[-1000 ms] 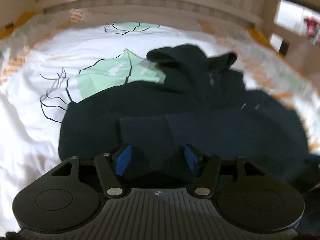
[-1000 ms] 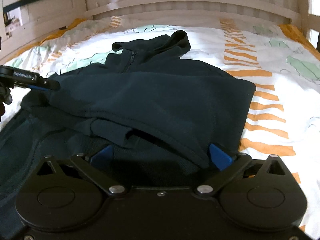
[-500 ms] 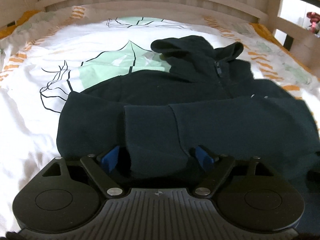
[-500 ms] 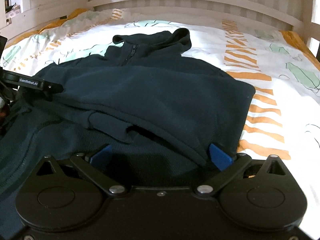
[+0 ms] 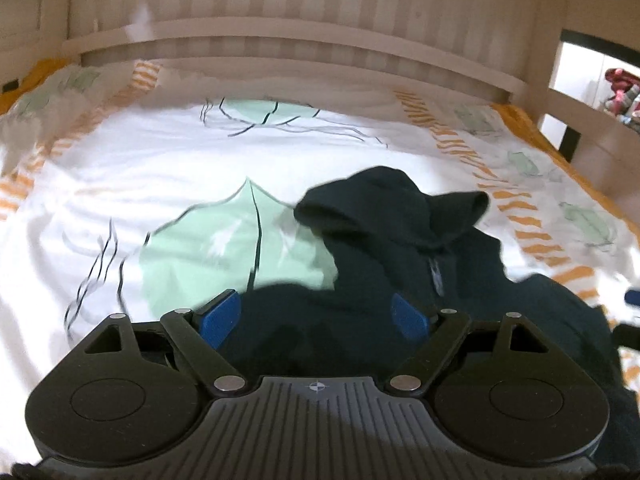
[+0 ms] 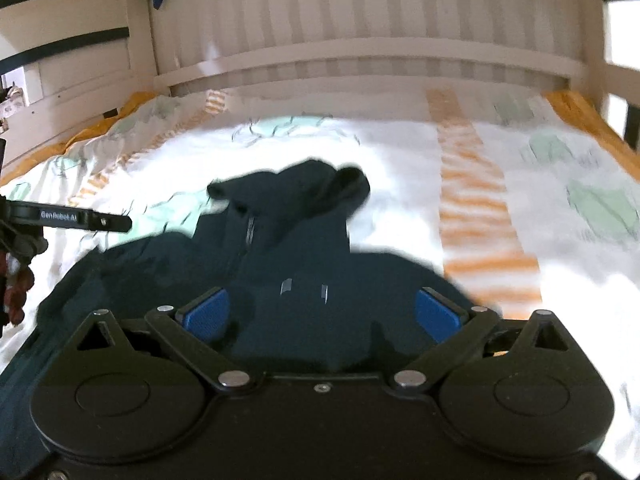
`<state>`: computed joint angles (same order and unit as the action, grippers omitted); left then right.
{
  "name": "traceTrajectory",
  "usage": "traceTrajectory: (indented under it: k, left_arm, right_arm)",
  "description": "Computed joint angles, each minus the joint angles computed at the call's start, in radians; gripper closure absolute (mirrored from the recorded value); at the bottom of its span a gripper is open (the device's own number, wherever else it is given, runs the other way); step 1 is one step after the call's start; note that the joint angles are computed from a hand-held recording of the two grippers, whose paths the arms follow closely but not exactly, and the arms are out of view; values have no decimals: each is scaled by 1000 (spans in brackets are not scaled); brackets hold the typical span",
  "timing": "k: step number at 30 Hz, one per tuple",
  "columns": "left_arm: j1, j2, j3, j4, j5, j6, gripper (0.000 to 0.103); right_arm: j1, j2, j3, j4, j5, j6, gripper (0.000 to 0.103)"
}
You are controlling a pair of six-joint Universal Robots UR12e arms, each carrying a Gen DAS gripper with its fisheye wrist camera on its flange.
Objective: Fold large clothes
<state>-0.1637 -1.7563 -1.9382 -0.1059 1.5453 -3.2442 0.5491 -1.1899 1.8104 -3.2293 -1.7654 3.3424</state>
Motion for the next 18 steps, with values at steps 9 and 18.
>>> traceTrajectory:
  k: [9,18]
  left_arm:
    - [11,-121,119,-19,46,39,21]
    - [16,-181,185,-61,90,100,21]
  right_arm:
    - [-60,147,-181,5,41,48,28]
    - [-77,234,-317,101,-35,67,28]
